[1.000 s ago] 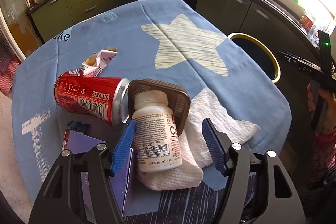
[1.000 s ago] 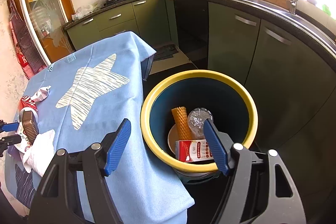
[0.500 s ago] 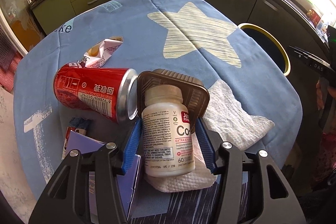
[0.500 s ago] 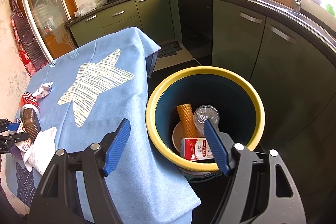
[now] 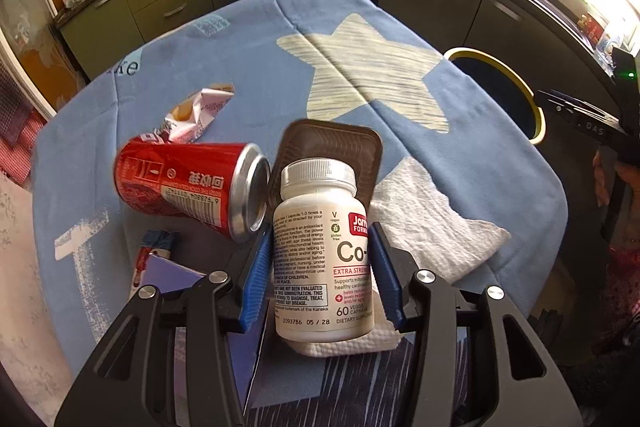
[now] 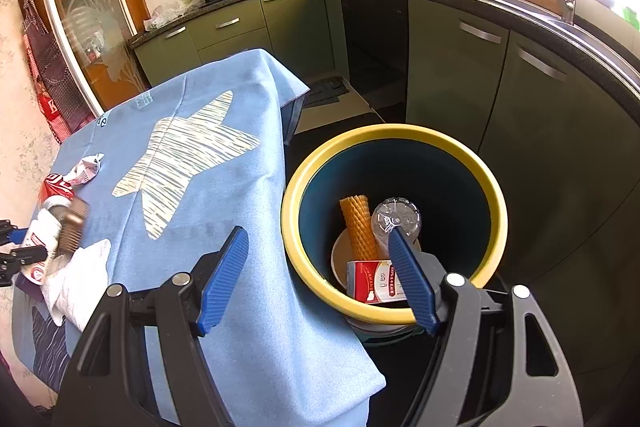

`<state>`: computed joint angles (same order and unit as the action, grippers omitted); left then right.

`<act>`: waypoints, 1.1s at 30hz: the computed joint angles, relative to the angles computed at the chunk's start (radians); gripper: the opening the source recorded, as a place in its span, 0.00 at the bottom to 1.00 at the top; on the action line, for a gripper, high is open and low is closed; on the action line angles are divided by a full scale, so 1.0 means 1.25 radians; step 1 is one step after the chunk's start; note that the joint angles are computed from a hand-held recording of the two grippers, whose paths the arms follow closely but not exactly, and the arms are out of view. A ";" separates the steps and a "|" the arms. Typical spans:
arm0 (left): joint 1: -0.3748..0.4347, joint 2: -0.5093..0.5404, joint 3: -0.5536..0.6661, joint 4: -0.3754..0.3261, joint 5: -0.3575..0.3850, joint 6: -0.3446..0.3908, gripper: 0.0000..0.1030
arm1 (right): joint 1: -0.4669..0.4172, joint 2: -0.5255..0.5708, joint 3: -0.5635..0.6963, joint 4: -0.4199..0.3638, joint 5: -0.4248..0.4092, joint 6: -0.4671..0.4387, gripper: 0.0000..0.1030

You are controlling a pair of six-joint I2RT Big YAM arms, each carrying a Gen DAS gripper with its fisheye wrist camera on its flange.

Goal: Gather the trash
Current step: 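Carry the supplement bottle over the bin and open the left gripper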

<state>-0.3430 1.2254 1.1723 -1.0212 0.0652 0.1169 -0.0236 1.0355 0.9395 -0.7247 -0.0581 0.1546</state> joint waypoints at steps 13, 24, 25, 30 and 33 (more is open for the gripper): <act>-0.045 -0.058 0.049 0.019 0.043 -0.004 0.46 | -0.005 -0.032 -0.009 0.002 -0.004 0.004 0.67; -0.244 0.168 0.260 0.053 0.091 -0.030 0.46 | -0.147 -0.133 -0.059 -0.021 -0.019 -0.009 0.67; -0.260 0.199 0.289 0.050 0.088 -0.031 0.46 | -0.165 -0.138 -0.064 -0.023 -0.025 -0.011 0.67; -0.331 0.363 0.452 0.012 0.072 -0.033 0.46 | -0.247 -0.154 -0.089 -0.030 -0.060 -0.021 0.67; -0.359 0.445 0.535 -0.014 0.070 -0.022 0.47 | -0.275 -0.154 -0.099 -0.030 -0.074 -0.023 0.67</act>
